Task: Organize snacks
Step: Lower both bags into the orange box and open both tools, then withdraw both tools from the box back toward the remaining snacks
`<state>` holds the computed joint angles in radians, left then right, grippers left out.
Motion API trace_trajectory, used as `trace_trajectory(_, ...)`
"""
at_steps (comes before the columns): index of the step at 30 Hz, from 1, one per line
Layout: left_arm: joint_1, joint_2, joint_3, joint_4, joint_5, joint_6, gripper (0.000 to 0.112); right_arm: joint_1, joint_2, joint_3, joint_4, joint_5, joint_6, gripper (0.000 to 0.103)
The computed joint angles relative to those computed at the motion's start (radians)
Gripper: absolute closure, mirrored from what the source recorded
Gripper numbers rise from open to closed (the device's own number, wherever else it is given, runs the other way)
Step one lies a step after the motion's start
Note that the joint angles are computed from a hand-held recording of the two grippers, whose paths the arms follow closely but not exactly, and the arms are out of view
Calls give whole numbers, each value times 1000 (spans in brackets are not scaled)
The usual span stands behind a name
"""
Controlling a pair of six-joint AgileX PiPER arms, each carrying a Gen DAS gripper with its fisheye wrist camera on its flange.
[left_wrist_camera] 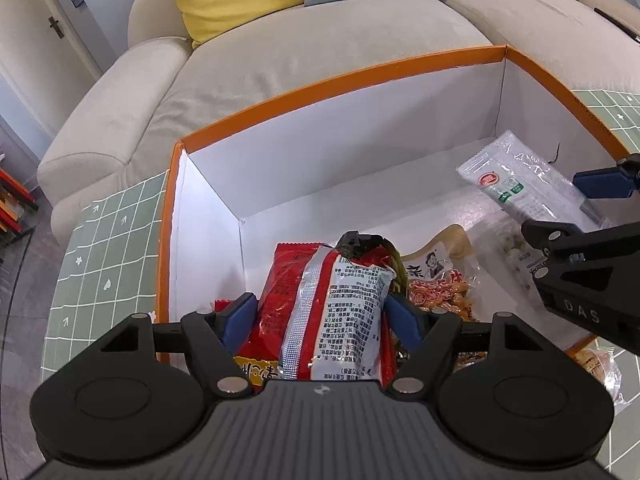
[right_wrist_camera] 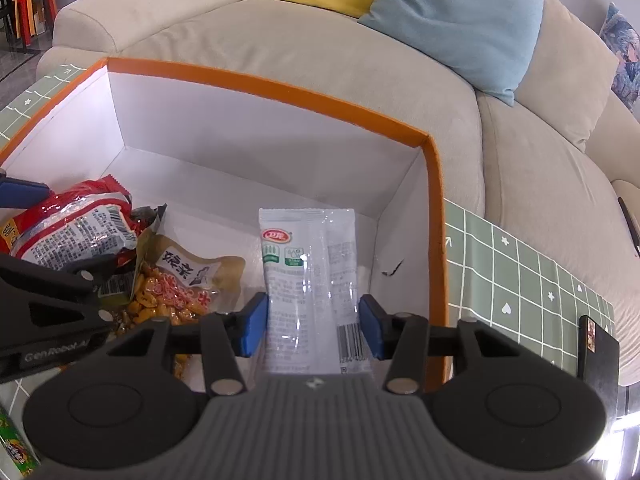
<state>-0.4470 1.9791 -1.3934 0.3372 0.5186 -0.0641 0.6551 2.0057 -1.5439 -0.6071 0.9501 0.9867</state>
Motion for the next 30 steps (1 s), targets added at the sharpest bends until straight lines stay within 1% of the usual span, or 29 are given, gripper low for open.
trace_trajectory(2, -1, -1, -4, 14, 8, -11, 23, 4, -8, 3, -11, 1, 19, 49)
trace_trajectory(5, -5, -14, 4, 39, 1, -46, 23, 8, -25, 12, -20, -8, 33, 42)
trace_trajectory(7, -10, -35, 25, 68, -18, -92, 22, 16, -37, 18, -33, -5, 47, 41)
trace_trajectory(10, -7, -69, 52, 79, -49, -108, 22, 29, -58, 33, -58, 1, 90, 39)
trace_trajectory(13, -17, -97, 88, 193, -70, -213, 21, 44, -83, 53, -76, 5, 141, 38)
trace_trajectory(14, -19, -109, 102, 230, -77, -252, 21, 51, -90, 57, -83, 11, 156, 36)
trace_trajectory(15, -19, -123, 117, 251, -82, -277, 21, 59, -100, 66, -95, 16, 173, 33)
trace_trajectory(17, -21, -154, 147, 279, -96, -320, 22, 71, -125, 92, -123, 11, 204, 32)
trace_trajectory(22, -15, -250, 219, 239, -105, -298, 21, 112, -193, 163, -188, 5, 302, 28)
trace_trajectory(26, -3, -344, 297, 196, -146, -297, 22, 153, -254, 230, -229, 15, 398, 27)
trace_trajectory(30, -9, -442, 401, 293, -194, -411, 22, 212, -320, 309, -275, 23, 518, 24)
